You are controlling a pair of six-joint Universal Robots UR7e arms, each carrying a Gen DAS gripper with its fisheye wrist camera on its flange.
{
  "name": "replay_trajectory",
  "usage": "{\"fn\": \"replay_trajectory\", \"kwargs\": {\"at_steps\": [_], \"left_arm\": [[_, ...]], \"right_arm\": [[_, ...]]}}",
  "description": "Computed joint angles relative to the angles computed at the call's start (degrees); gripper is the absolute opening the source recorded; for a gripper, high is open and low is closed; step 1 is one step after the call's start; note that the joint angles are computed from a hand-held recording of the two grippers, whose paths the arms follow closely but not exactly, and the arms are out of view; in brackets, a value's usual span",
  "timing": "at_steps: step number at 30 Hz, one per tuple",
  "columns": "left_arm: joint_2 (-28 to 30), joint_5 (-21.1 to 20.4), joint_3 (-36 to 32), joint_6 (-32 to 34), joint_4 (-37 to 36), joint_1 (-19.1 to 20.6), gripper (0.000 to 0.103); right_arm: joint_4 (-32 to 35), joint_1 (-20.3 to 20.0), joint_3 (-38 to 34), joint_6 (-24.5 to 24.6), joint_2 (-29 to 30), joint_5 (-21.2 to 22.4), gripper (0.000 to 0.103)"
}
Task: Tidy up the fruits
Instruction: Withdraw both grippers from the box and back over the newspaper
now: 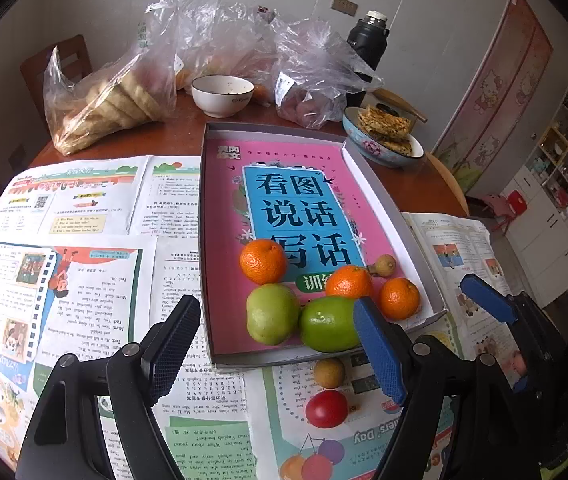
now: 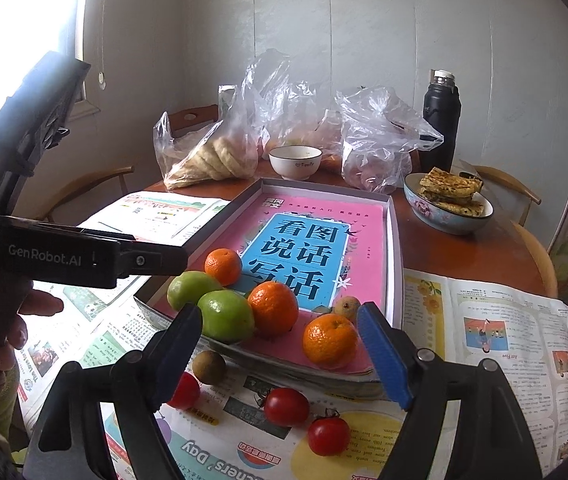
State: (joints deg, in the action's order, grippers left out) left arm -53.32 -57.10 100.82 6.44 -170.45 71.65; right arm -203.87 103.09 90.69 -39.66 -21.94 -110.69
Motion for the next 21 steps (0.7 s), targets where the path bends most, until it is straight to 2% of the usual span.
{"fn": "replay_trajectory", "kwargs": {"at_steps": [10,21], "left_arm": [[-1.73,-0.94,2.50,0.81,-1.26,-0.70,0.080],[-3.40,-1.63,5.25,1.85,-2.61,-1.66,0.080]], "right_arm": [[0.80,-0.95,1.15,3.38,-2.72,0.26,0.079],[-0.09,-0.95,2.80,3.40,-4.63,-0.78,0.079]]}}
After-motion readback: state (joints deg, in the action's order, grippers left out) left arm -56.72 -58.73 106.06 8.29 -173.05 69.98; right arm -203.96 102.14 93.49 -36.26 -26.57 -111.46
